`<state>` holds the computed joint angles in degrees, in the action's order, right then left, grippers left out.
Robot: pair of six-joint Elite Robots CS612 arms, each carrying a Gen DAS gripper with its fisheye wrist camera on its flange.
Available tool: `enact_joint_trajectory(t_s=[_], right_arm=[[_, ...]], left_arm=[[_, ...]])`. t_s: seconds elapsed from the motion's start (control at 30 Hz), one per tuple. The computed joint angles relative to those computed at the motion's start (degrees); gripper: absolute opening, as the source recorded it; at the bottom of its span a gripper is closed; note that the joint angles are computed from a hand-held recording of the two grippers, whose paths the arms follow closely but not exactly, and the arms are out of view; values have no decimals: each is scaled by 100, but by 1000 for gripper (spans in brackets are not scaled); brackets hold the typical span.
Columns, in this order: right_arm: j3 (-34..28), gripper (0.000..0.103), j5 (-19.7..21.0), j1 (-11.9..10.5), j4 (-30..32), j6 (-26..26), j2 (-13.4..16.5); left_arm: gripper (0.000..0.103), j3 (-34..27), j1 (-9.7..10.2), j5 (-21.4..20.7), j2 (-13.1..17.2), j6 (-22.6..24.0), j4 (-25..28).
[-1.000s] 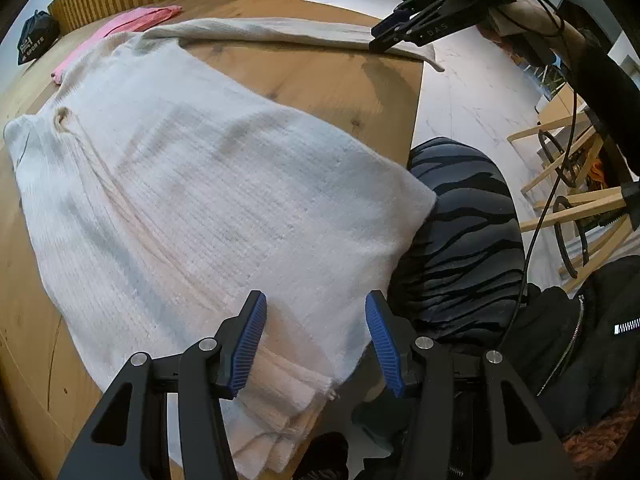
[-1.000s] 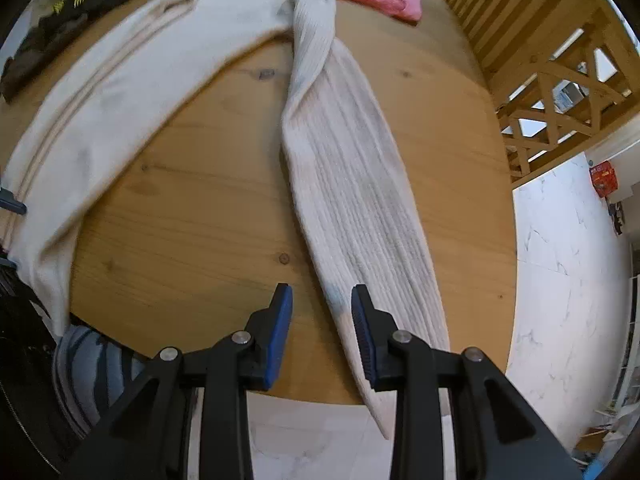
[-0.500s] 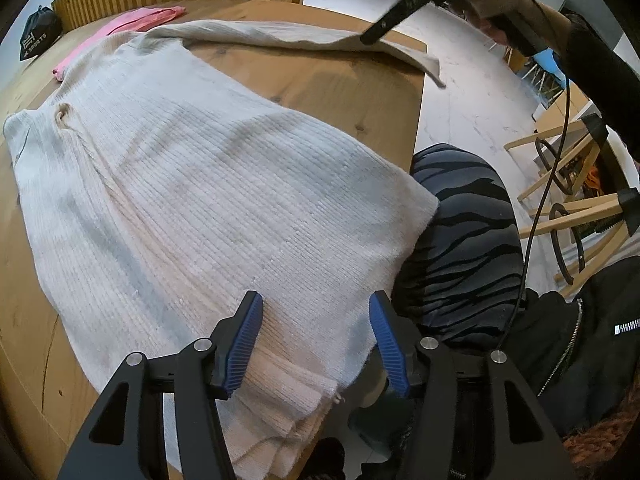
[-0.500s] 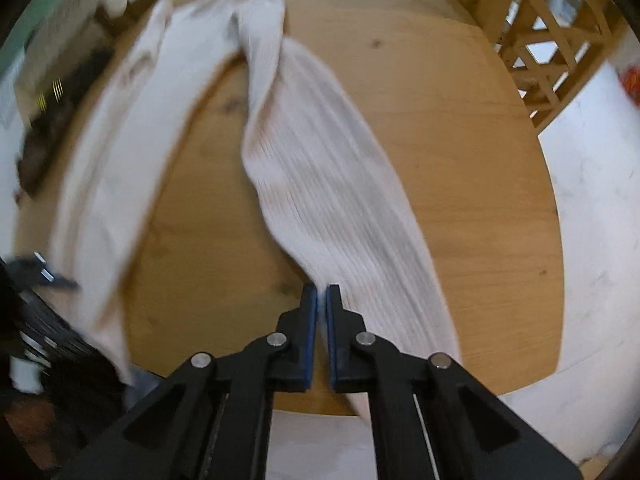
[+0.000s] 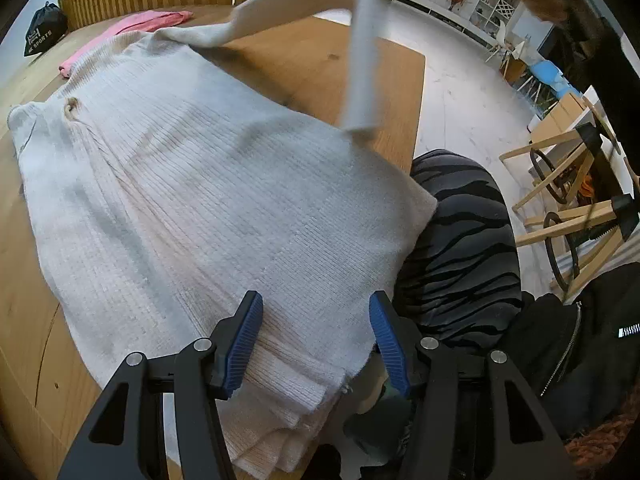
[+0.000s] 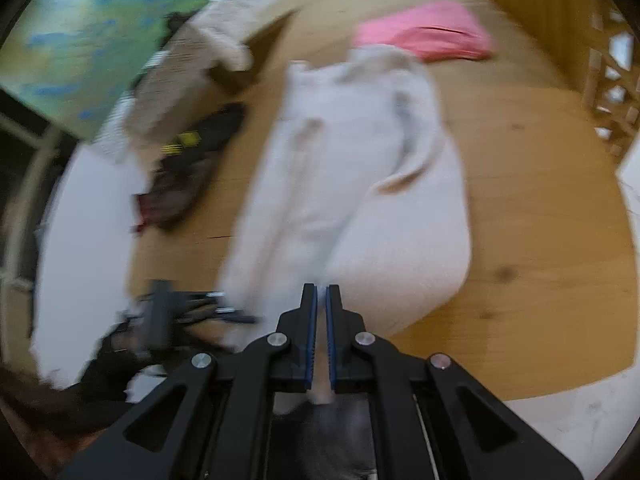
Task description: Fold clothes
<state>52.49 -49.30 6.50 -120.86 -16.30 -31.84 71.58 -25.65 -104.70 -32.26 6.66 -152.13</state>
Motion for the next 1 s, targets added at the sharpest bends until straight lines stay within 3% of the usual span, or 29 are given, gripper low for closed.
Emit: enact_joint_trajectory(t_s=[0.03, 0.2, 0.33, 0.43, 0.57, 0.7, 0.77, 0.87, 0.9, 1.0], right_arm=[[-14, 5, 24, 50, 49, -138, -37], [-460, 5, -652, 327, 327, -525, 141], [-634, 5, -1174, 371, 578, -375, 289], [-624, 6, -1440, 326, 521, -162, 343], [-619, 9, -1573, 214, 342, 37, 407], [-840, 24, -1803, 162, 194, 153, 553], [-1088, 28, -1724, 138, 281, 183, 696], [-1503, 35, -1654, 139, 432, 208, 937], [-1651, 37, -1631, 148, 500, 195, 1022], [-2197, 38, -1653, 191, 782, 160, 1323]], left_arm=[[53, 38, 7, -12, -20, -22, -65], [53, 190, 40, -5, -108, -207, -357], [54, 106, 90, -300, -76, -366, -447], [54, -466, 89, -611, 225, -442, -192], [54, -1269, 40, -627, 603, -469, 484], [52, -1784, -10, -493, 870, -563, 1053], [50, -1886, 23, -675, 955, -664, 1151], [32, -1839, 61, -904, 969, -616, 992], [21, -1843, 82, -1064, 983, -596, 972], [12, -1817, 107, -1272, 1015, -647, 759]])
